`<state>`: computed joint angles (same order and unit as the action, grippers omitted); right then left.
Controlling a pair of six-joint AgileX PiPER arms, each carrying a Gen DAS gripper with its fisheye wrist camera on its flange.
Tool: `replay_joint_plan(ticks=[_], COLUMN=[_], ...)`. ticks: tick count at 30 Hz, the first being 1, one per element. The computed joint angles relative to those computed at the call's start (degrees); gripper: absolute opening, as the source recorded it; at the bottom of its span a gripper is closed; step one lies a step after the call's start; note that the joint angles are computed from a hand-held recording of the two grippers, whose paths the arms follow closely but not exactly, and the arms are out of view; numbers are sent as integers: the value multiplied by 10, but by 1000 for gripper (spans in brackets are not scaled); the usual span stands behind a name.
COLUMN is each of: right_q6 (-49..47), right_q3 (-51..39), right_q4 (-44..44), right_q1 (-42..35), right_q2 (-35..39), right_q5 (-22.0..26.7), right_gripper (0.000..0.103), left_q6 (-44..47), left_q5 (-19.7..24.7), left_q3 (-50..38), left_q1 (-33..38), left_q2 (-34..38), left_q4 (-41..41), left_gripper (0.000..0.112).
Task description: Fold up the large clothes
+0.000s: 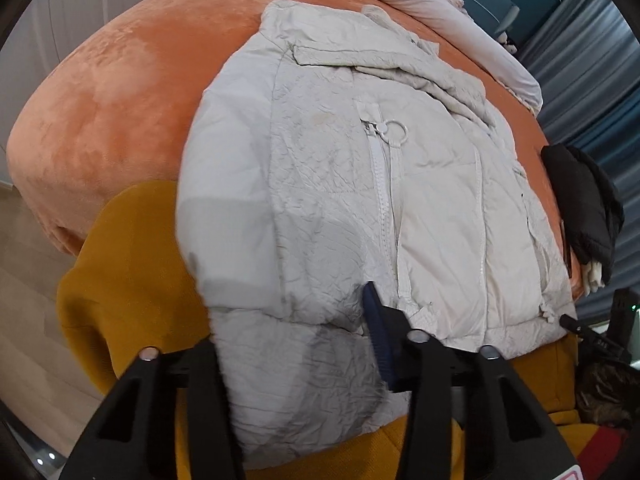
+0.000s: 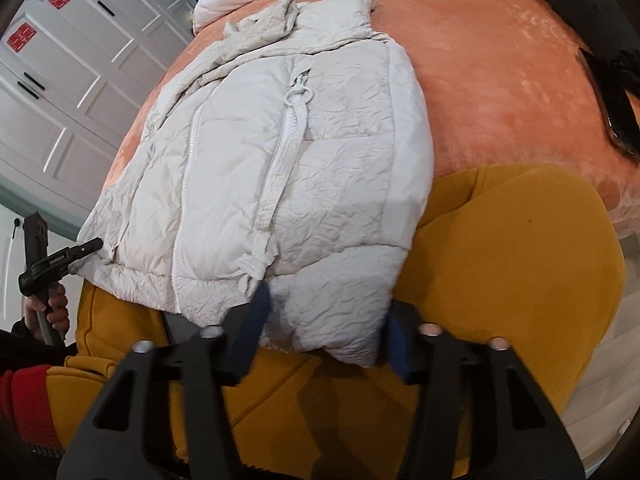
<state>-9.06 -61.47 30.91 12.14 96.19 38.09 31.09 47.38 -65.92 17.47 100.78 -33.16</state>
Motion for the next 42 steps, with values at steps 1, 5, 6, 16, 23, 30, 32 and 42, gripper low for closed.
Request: replay_joint_plan(ticks=[1,5,6,16,23,30,32,42], right_q6=[1,-22,-22,-56,-74,-101,-82,86], right_q3=[-1,5,4,-71,-142,-269,-303,-584], right_q4=[1,9,1,-54,-13,46,30,-38], right_q1=[-1,3,6,-14,-54,-79,-68,-43], right_q2=[1,-15,-22,-100,-169,-117,-82,229], right_q5=[2,0,0,142,209,147,111,52], right_gripper=[31,17,16,11,11,11,11,12], left_q6=[3,1,0,-10,-45,-92,-136,-317], left_q5=[3,10,18,182,194,110,75,11], left_q3=[-3,-8,-14,-90,-100,-203,-251,-495], left_q1=[3,-10,-14,17,62,26,1,-82], left_q2=[1,-21,-26,-125,-237,-202,-151,151], left_q4=[-2,14,26,28,-44,-44,-8,176], left_gripper=[27,11,9,6,6,7,8,13])
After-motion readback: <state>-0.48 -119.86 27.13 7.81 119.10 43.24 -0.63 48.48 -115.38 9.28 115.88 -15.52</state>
